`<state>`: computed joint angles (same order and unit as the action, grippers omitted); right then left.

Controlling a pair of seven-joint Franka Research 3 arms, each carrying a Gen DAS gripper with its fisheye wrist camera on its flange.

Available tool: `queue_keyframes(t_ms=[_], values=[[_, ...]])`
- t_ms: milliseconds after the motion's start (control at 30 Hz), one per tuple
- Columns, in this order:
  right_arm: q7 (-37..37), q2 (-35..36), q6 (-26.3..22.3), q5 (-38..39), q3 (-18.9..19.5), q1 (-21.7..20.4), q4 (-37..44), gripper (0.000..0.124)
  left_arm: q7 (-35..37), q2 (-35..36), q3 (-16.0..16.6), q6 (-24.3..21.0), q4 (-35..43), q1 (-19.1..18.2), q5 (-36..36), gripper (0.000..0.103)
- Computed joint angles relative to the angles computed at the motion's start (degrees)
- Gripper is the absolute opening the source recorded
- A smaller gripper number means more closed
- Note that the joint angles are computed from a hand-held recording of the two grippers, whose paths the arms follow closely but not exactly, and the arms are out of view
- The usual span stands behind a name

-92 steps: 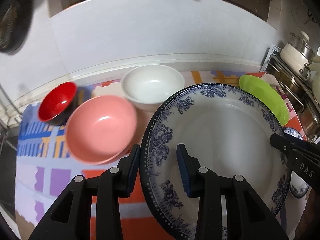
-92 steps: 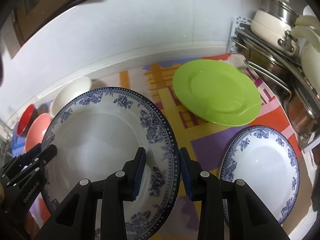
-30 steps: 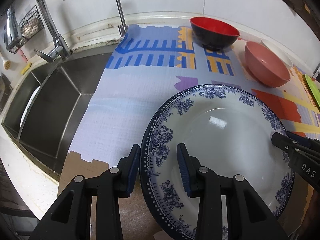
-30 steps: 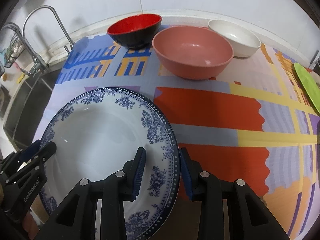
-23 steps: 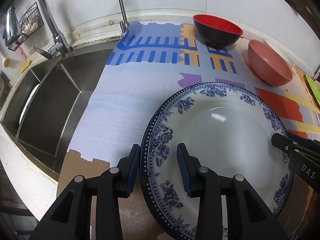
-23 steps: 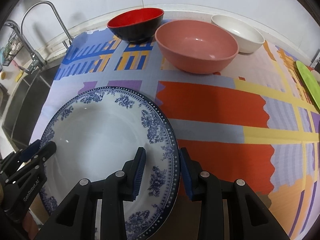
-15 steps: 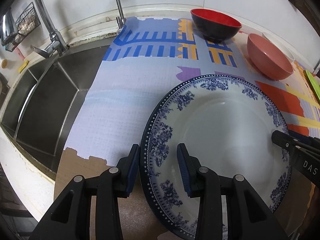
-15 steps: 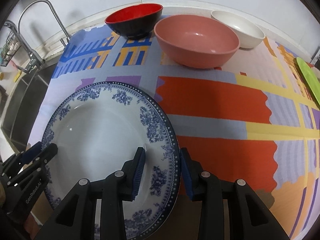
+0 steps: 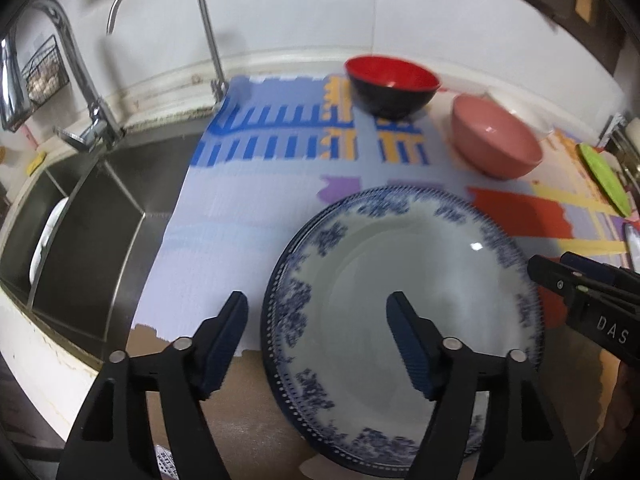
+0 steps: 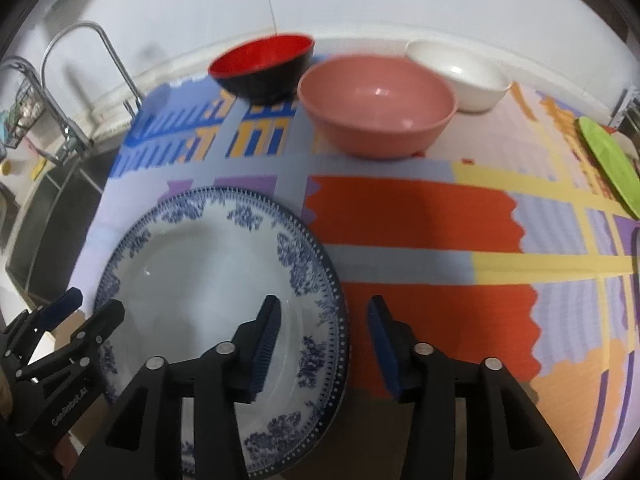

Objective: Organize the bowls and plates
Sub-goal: 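Open both grippers to release the plate and pull back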

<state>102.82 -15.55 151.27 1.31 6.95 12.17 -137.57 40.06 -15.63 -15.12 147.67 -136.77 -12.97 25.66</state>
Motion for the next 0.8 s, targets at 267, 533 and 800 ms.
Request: queue_keyframes(t_ms=[267,533,800], values=[[1.6,-7.9,0.2,-1.4,0.4,-2.5,-3.2,0.067,-1.3,-1.0,-2.3,1.4,3.2,-0.4,3.6,0.094],[1.4,-15.8,0.5,-1.8,-0.3,-7.4,-6.9,0.075,-4.0,2.6,-5.0,2.0,9.7,-2.3,9.7,0.097],[-0.5,-22.0,0.3,-2.0,-2.0,-13.3,-10.3,0.077,-4.0,10.6,-6.0,2.4,19.8,-7.0,13.4,0.100]])
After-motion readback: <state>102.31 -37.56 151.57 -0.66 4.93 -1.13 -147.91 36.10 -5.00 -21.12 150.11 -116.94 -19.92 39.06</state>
